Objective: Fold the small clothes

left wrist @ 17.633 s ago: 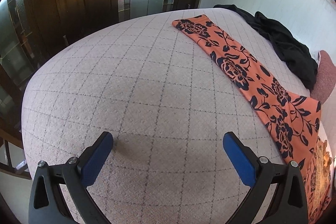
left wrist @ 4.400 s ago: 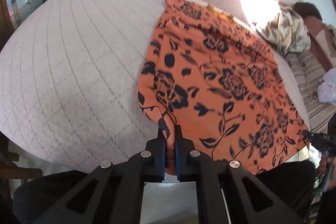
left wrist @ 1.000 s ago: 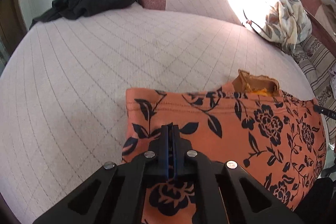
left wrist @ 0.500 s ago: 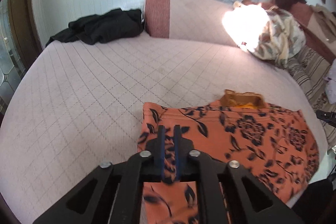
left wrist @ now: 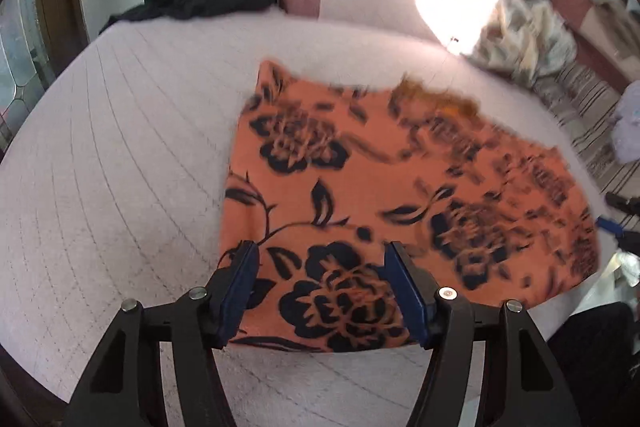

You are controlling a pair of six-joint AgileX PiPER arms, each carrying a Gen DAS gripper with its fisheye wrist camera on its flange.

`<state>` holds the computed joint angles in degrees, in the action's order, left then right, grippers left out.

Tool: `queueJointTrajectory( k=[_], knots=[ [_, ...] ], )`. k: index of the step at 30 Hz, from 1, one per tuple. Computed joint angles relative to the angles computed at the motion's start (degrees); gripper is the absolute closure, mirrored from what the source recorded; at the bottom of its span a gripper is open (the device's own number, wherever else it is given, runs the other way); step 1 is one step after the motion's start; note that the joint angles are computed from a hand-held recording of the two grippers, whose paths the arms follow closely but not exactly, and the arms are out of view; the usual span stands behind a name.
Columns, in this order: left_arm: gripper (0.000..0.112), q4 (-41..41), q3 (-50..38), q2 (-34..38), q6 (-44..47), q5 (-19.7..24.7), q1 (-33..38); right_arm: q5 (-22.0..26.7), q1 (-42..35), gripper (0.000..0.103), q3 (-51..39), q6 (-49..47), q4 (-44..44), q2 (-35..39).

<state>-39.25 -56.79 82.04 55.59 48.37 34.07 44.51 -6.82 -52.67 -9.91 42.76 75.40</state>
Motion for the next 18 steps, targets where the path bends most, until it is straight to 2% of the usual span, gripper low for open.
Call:
queueJointTrajectory(
  k=[1, 2, 5, 7, 10, 13, 15, 18],
  knots=[
    [0.045, -2.62, 0.88, -1.41, 3.0, 1.32, 1.62, 0.95, 0.19, 0.027, -0.49, -2.19, 1.54, -0.52],
    [0.045, -2.95, 1.89, -2.13, 4.49, 1.49, 2.15, 1.12, 1.07, 0.027, 0.02, -3.77, 2.28, -0.71],
    [0.047, 5.13, 2.53, 2.77, -0.74, -0.16, 0.13, -0.35, 2.78, 0.027, 1.59, -0.39, -2.06, 4.43],
    [0.048, 4.95, 2.41, 0.8, 0.53, 0.76, 0.82, -1.93, 1.72, 0.027, 3.36, -1.53, 1.33, 3.56],
    [0.048, -0.29, -1.19, -0.48, 2.44, 6.5, 3.96, -1.17, 2.55, 0.027, 2.24, -0.61, -1.1, 3.47],
    [0.048, -4.14, -8.74, 2.8, 2.47, 11.12, 4.38, -1.48, 2.39, 0.026, 2.8, -2.21, -0.18, 3.49],
    [0.047, -5.76, -15.74, 8.1, -0.01, 14.68, 3.24, -1.7, 2.02, 0.025, 2.99, -3.21, 0.92, 3.71],
    [0.047, -5.81, -26.35, 17.25, -4.71, 16.79, -1.14, -1.83, 1.58, 0.025, 4.07, -4.59, 2.24, 3.21]
  ],
)
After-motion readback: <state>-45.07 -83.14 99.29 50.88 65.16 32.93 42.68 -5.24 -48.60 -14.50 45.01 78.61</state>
